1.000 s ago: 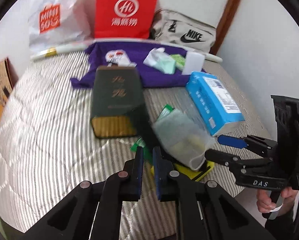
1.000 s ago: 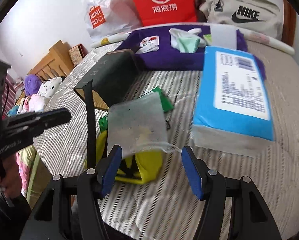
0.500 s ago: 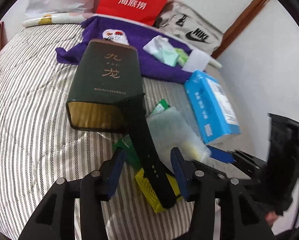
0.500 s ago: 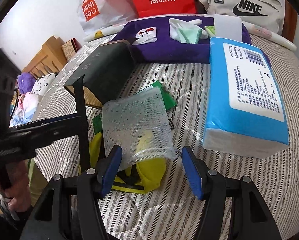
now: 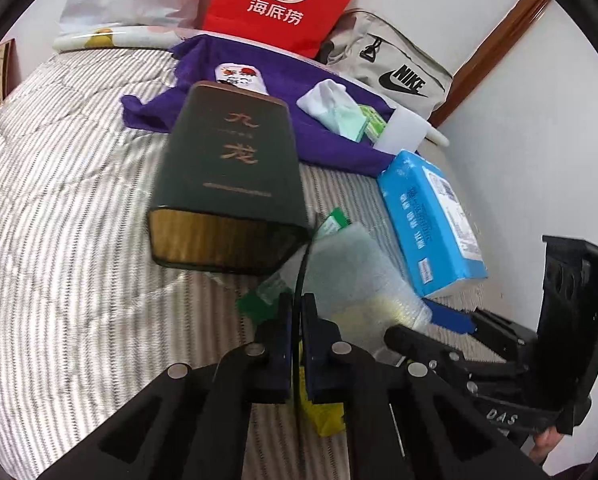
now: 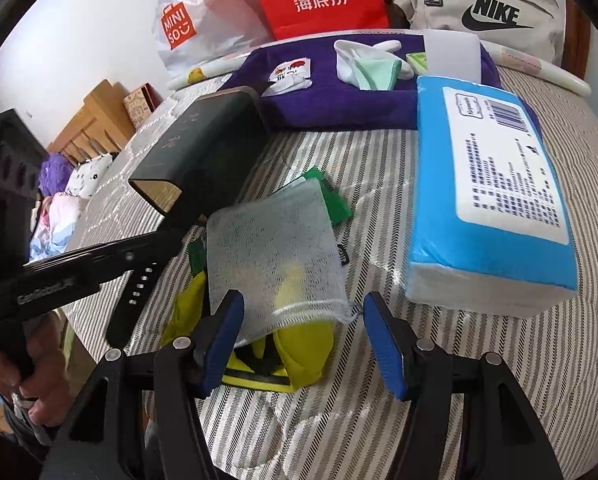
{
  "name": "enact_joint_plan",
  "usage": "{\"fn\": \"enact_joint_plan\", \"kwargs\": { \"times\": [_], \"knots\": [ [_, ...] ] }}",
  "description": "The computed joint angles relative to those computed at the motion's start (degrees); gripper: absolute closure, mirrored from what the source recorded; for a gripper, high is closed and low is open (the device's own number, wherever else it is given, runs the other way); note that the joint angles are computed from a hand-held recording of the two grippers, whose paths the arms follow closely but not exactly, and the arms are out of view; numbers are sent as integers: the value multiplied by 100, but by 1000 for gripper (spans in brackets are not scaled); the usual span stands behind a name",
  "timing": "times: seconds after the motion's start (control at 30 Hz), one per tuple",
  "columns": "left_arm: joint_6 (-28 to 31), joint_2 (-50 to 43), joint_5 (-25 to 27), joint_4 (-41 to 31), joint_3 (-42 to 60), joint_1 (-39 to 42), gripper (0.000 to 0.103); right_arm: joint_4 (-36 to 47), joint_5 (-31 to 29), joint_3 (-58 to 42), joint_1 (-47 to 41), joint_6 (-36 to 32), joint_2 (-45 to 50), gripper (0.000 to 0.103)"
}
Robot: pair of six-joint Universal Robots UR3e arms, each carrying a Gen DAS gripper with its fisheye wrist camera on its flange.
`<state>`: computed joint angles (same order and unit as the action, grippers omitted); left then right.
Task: Organize soft objects
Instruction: 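Grasp the white mesh bag with the right tool while the left tool holds the strap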
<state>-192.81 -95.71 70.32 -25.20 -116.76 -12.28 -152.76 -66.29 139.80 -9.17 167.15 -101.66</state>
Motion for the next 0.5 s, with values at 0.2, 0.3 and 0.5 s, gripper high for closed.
{"fn": "enact_joint_plan", "kwargs": {
  "times": [0.2,0.3,0.5],
  "knots": [
    [285,297,73,-54,-346,151,98,-567,-577,-328,602,399,686,42],
    [358,427,161,-65,-512,227,98,-726,-723,-378,753,442,835,54],
    [493,590,84,-108,-733,486,98,-1004,-627,-13,641,194,388,76]
  ]
}}
